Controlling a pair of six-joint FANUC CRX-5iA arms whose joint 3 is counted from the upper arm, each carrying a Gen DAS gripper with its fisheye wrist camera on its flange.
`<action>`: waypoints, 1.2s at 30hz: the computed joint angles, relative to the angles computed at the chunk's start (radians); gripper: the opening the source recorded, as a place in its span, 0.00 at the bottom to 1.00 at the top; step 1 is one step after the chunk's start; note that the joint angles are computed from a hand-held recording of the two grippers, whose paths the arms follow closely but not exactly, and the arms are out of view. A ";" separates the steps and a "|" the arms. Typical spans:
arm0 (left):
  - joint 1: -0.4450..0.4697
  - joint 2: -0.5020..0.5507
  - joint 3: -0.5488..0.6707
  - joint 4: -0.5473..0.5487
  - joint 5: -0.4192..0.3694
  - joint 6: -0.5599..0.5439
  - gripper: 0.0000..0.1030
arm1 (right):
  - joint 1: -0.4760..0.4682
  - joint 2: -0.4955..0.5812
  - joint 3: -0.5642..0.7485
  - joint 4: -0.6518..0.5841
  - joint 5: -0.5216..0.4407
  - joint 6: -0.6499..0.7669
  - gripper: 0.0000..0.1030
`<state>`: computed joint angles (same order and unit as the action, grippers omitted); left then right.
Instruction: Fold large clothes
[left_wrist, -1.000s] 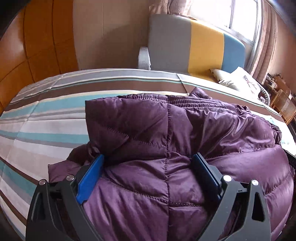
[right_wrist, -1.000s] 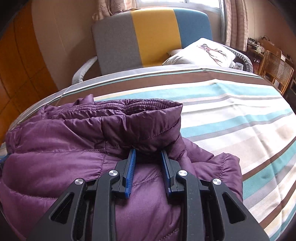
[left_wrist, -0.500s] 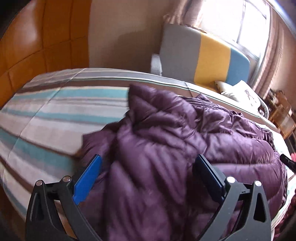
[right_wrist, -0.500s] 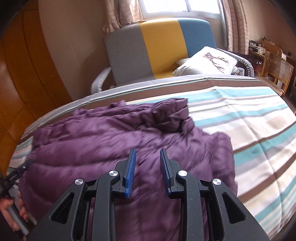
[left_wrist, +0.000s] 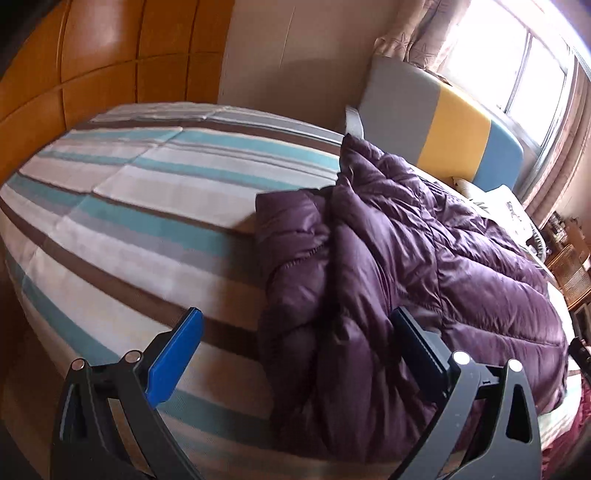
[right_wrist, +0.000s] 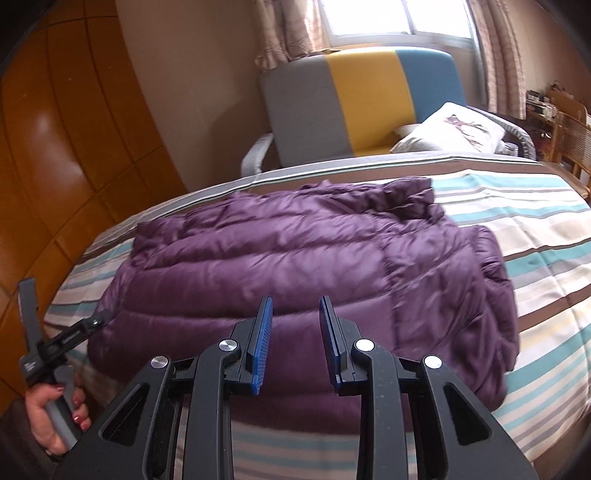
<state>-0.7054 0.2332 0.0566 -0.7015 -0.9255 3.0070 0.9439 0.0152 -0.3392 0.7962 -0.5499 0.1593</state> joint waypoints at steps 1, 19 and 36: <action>0.004 -0.005 -0.012 0.013 0.021 0.006 0.97 | 0.009 0.004 0.004 -0.010 0.001 0.014 0.26; -0.011 -0.004 -0.047 0.015 0.158 0.076 0.93 | 0.036 0.151 0.142 -0.205 -0.093 0.253 0.09; 0.015 0.016 -0.042 -0.026 0.219 0.317 0.69 | 0.086 0.178 0.136 -0.045 -0.202 0.173 0.09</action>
